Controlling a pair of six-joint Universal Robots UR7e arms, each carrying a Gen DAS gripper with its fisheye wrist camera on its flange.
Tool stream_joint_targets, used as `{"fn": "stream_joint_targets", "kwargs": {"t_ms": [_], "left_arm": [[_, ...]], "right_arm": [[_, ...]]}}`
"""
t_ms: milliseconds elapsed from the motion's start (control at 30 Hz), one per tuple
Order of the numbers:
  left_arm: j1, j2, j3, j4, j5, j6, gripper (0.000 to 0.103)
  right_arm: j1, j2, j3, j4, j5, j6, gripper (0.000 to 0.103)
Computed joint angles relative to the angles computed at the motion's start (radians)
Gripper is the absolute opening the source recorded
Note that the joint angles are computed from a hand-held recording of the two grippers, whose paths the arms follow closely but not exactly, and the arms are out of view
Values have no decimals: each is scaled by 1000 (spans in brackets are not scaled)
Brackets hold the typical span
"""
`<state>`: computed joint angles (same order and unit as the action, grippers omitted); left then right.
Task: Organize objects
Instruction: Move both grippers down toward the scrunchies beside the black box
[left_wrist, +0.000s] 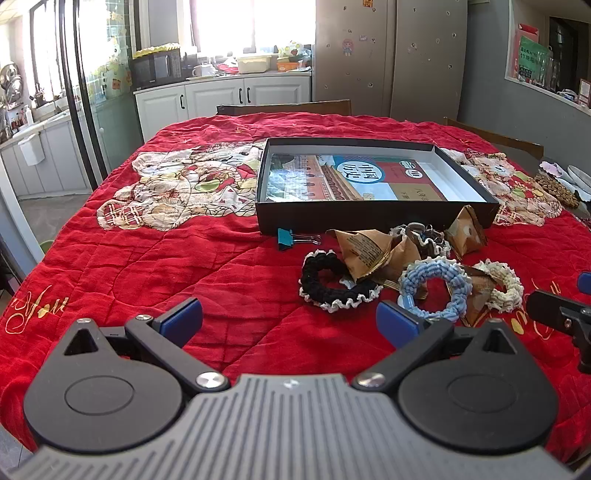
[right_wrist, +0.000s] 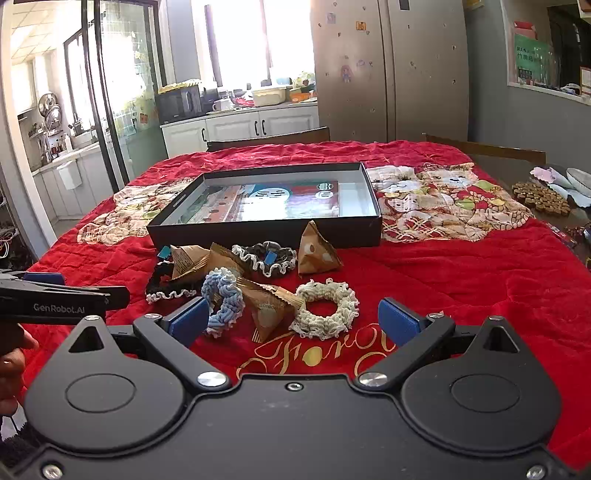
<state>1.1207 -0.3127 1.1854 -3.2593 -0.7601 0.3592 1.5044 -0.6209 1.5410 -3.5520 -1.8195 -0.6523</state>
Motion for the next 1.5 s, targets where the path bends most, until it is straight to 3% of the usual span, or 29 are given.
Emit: {"fn": "stream_joint_targets", "kwargs": {"t_ms": [1100,1400,1500], "left_arm": [[13,-5,-15,24,-9,-14,103],[59,-19,-61,81,-90,49,103],[83,-21,-87,118,-160,60,103]], "right_arm": [[-7,12,-21,13,-14,7,98],[-27,28,-56,-32,4,-9,96],[-39,36,-90,-17,4,-5,88]]}}
